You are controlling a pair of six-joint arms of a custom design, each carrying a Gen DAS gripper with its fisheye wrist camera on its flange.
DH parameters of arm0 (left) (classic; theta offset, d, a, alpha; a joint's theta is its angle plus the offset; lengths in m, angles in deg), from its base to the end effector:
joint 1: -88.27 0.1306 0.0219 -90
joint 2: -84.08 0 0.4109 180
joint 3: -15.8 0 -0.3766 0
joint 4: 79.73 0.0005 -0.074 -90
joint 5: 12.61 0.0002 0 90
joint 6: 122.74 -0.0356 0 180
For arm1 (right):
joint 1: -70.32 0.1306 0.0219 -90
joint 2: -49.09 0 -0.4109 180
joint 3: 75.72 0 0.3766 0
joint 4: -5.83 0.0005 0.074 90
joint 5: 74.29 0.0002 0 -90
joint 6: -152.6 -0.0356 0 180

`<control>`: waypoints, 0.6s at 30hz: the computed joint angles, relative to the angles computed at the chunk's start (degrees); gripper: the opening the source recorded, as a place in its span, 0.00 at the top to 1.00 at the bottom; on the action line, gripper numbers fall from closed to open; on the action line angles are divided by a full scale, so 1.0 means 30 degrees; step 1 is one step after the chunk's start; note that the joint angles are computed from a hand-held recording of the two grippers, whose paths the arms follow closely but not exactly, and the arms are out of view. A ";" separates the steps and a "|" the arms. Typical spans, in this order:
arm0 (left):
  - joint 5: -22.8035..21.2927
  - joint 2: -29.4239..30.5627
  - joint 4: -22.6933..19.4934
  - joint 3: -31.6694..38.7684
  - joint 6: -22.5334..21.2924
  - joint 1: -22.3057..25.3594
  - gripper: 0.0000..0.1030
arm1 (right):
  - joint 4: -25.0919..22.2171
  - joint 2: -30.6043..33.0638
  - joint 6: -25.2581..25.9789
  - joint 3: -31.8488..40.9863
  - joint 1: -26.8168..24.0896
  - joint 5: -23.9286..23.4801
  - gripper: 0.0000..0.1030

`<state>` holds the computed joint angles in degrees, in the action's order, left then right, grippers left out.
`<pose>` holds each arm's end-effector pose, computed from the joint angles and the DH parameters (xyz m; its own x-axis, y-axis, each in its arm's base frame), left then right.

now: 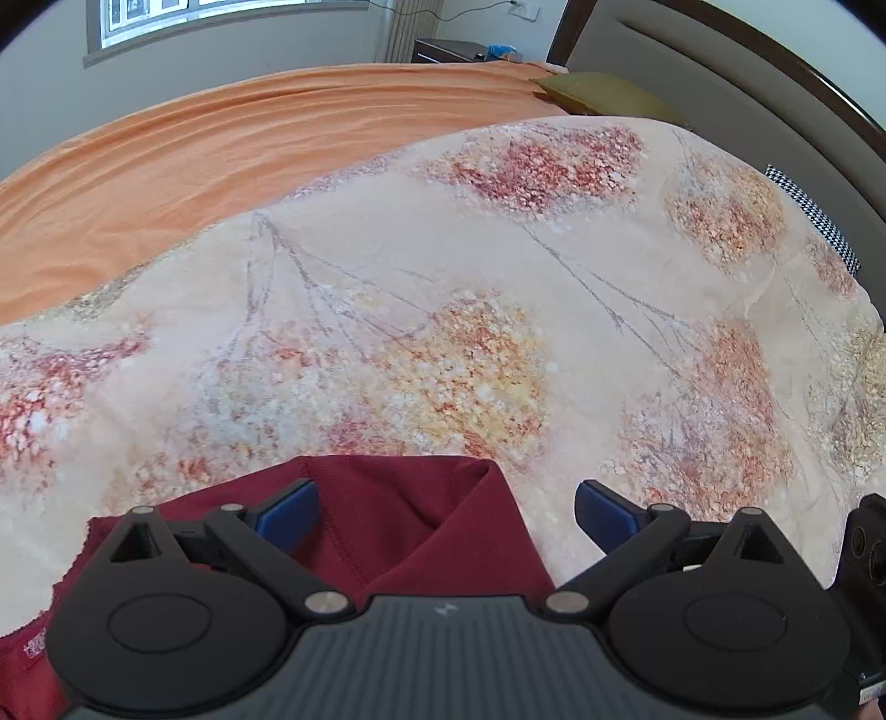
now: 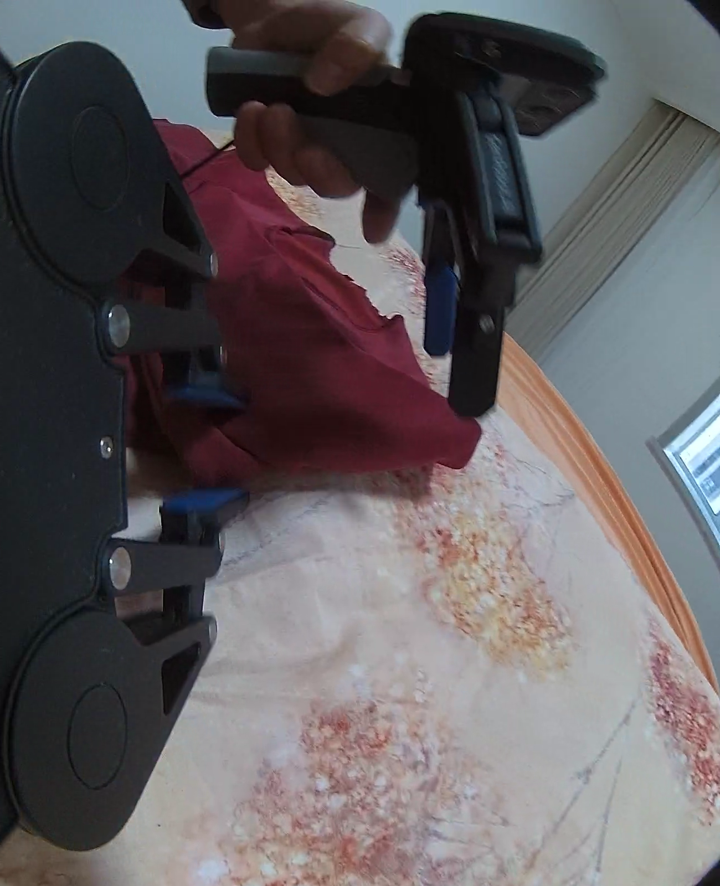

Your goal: Fold small clothes

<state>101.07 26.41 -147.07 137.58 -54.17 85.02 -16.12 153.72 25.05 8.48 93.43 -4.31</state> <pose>0.6563 -0.0521 0.3753 -0.7869 0.3798 -0.4863 0.5268 0.8239 -0.2089 0.5085 0.2297 0.3241 -0.8580 0.2564 -0.4450 -0.0990 0.7677 0.6331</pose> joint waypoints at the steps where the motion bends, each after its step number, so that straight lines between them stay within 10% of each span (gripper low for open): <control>1: 0.0339 0.0136 -0.0259 0.0161 0.0132 0.0011 0.12 | 0.0145 -0.0010 -0.0181 -0.0104 -0.0037 -0.0094 0.85; 4: 0.1121 0.0637 -0.1113 0.0804 0.0640 0.0071 0.37 | 0.1307 -0.0487 -0.2432 -0.0929 -0.0182 -0.0289 0.87; 11: -0.3273 0.0528 0.2225 -0.0619 0.1865 -0.0723 0.35 | 0.5640 -0.1229 -1.2399 -0.3866 -0.0348 0.0145 0.88; 14: -0.3342 -0.0295 0.3256 -0.1707 0.0854 -0.0701 0.30 | 0.3833 -0.0994 -1.1479 -0.3191 -0.0271 0.0209 0.82; 18: -0.1432 -0.2944 0.5425 -0.4438 0.0253 0.0269 0.02 | 0.2195 -0.1647 -0.6222 -0.2003 -0.0493 0.1393 0.66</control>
